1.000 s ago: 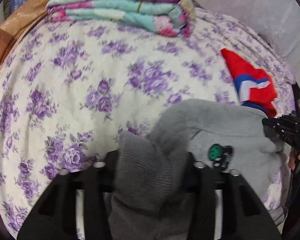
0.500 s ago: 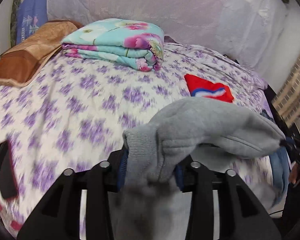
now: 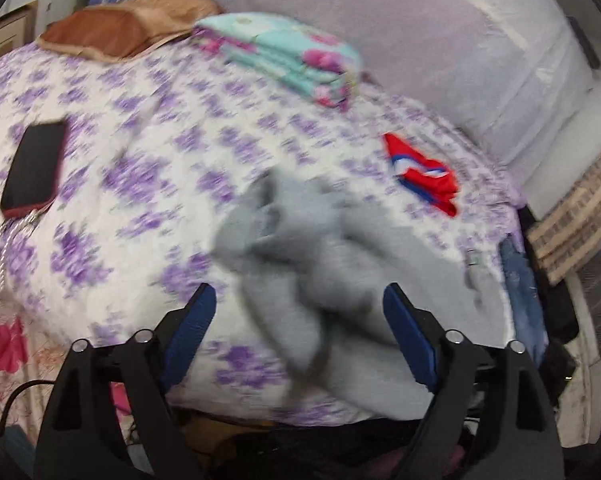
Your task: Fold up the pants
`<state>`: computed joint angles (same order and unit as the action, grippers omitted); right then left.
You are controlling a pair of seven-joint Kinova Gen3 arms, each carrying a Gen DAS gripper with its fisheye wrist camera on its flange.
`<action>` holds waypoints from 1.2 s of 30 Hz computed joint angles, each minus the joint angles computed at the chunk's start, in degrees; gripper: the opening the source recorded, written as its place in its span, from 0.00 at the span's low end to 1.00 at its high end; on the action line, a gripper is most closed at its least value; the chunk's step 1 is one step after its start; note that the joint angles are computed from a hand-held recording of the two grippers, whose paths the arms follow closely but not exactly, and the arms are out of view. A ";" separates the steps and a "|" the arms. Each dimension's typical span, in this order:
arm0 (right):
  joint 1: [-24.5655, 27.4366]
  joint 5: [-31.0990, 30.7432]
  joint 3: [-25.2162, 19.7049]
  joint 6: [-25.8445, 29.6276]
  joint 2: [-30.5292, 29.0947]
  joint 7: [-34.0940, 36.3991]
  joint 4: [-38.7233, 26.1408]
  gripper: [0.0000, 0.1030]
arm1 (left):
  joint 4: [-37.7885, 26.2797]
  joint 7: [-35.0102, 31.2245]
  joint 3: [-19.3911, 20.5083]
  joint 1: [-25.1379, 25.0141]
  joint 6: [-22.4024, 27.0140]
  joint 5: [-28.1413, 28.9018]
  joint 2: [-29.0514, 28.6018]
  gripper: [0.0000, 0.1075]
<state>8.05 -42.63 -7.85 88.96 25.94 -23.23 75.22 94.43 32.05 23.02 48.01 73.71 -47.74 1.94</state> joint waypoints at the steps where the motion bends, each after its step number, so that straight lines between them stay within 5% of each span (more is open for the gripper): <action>1: -0.05 0.10 0.02 -0.11 -0.11 0.01 0.19 0.10 | -1.65 -0.97 -0.88 1.18 0.45 -1.10 0.96 0.89; 4: -0.21 0.22 0.09 -0.63 -0.02 0.00 0.92 0.10 | -2.15 -2.11 -6.28 3.31 -3.75 0.32 2.04 0.91; 8: 0.18 0.03 0.15 -0.42 0.17 0.17 1.10 0.11 | -0.66 -4.98 -4.95 -4.39 -12.33 4.27 2.35 0.90; 10: 0.25 -0.14 0.16 -0.28 0.21 -0.16 1.04 0.11 | 0.12 -5.30 -4.64 -6.73 -13.69 4.37 2.54 0.51; 13: 2.16 -3.37 -0.74 1.67 -0.19 1.82 0.84 0.11 | 0.24 -1.77 -3.53 -6.21 -11.46 1.11 1.59 0.36; 18: 3.40 -3.62 -2.86 5.76 -1.36 4.76 -0.48 0.10 | -3.89 -2.13 -6.77 3.93 -0.36 -2.04 3.82 0.34; 23: -4.63 5.23 2.27 1.56 0.03 -0.04 1.29 0.13 | 1.86 1.37 -0.82 -2.80 -2.46 5.08 5.96 0.50; 26: -2.33 4.64 0.96 1.04 -2.25 2.21 1.93 0.39 | -0.27 1.04 -1.40 1.28 1.68 2.11 5.58 0.50; 28: 0.68 1.37 1.13 0.44 -4.30 4.65 2.15 0.71 | -3.56 -1.53 -4.56 6.59 6.34 -0.04 5.69 0.56; 32: 6.08 -3.49 3.06 -2.48 -5.41 1.29 -1.47 0.86 | -10.26 -8.06 -5.13 10.79 12.27 -5.91 7.32 0.63; 36: 4.19 -0.06 11.94 -7.05 -4.31 -7.21 -8.11 0.89 | -14.87 -16.70 2.49 1.23 5.35 -7.11 10.91 0.65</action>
<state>12.24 -42.69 4.09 81.91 21.63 -30.44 67.11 79.57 15.35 25.50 49.24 79.06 -54.85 12.85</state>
